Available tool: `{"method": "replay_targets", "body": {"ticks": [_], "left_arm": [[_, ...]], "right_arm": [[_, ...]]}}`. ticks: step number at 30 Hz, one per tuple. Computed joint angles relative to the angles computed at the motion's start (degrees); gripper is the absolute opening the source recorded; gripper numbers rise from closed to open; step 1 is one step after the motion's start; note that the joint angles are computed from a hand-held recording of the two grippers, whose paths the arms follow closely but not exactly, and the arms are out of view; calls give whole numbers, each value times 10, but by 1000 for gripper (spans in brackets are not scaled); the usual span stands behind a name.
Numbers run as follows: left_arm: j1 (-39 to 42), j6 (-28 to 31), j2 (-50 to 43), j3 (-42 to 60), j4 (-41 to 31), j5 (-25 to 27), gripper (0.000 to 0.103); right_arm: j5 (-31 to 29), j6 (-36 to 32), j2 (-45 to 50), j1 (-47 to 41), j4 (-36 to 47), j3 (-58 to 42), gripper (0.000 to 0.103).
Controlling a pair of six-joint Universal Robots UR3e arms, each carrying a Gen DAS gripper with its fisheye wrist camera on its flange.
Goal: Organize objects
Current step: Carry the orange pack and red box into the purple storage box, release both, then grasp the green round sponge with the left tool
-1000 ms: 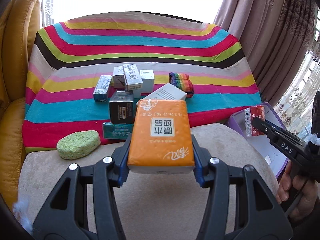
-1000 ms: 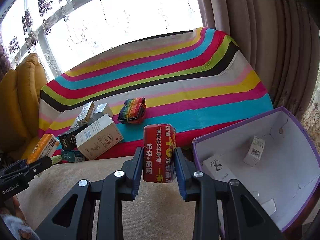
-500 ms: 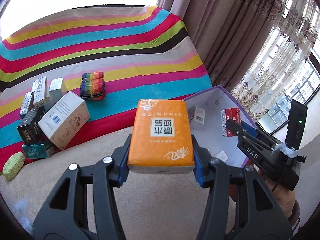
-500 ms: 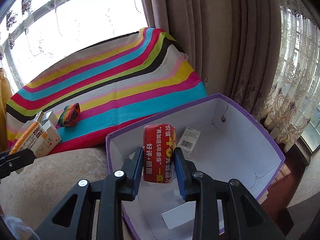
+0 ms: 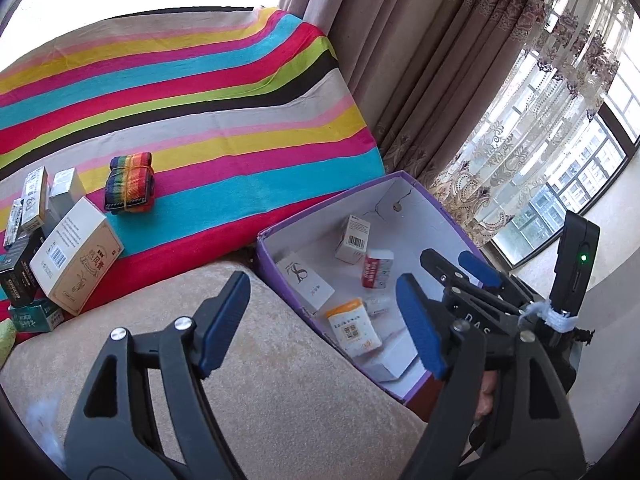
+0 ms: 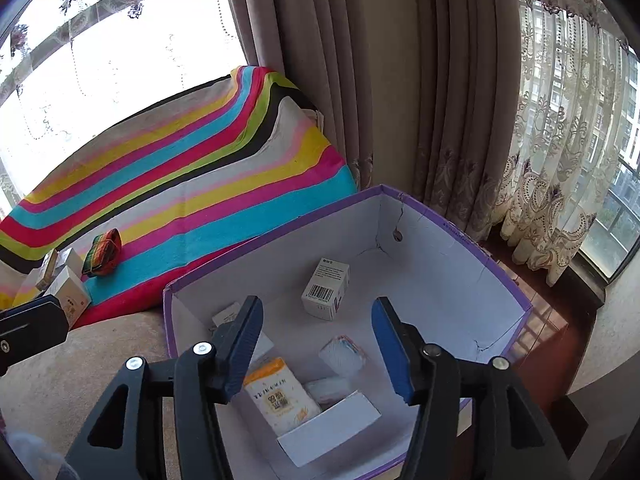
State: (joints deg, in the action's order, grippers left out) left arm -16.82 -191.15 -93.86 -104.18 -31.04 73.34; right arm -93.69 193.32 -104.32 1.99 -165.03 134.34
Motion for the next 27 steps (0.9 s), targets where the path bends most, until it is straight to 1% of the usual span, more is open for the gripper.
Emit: {"method": "replay_targets", "body": {"ticks": [2, 3, 5, 7, 9, 12, 15, 18, 20, 22, 24, 25, 27], "left_arm": [[17, -3, 25, -33, 11, 14, 79], [30, 0, 40, -49, 13, 13, 79], [64, 11, 72, -87, 14, -12, 79], [89, 18, 101, -118, 7, -13, 79], [116, 35, 132, -144, -11, -15, 79], [182, 68, 191, -189, -52, -58, 81], [247, 104, 256, -226, -101, -75, 83], [353, 167, 345, -259, -204, -122, 88], [428, 218, 398, -264, -297, -145, 88], [515, 286, 448, -259, -417, -169, 88], [595, 353, 487, -251, -513, -178, 89], [629, 382, 500, -248, -545, -177, 89], [683, 424, 511, -245, -581, -169, 90]], "right_arm": [[0, 8, 14, 17, 0, -13, 68], [2, 10, 24, 26, 0, -21, 70], [1, 14, 44, 49, 3, -40, 72], [-5, 17, 67, 75, 4, -60, 73], [-13, 22, 89, 103, 10, -84, 75], [-21, 31, 122, 138, 20, -120, 76], [-22, 33, 156, 169, 38, -161, 77], [-28, 35, 191, 204, 53, -202, 78], [-30, 36, 214, 224, 62, -229, 80], [-31, 34, 236, 243, 72, -256, 82], [-32, 27, 259, 262, 85, -284, 83], [-31, 22, 269, 269, 92, -297, 84], [-30, 16, 286, 281, 106, -318, 84]]}}
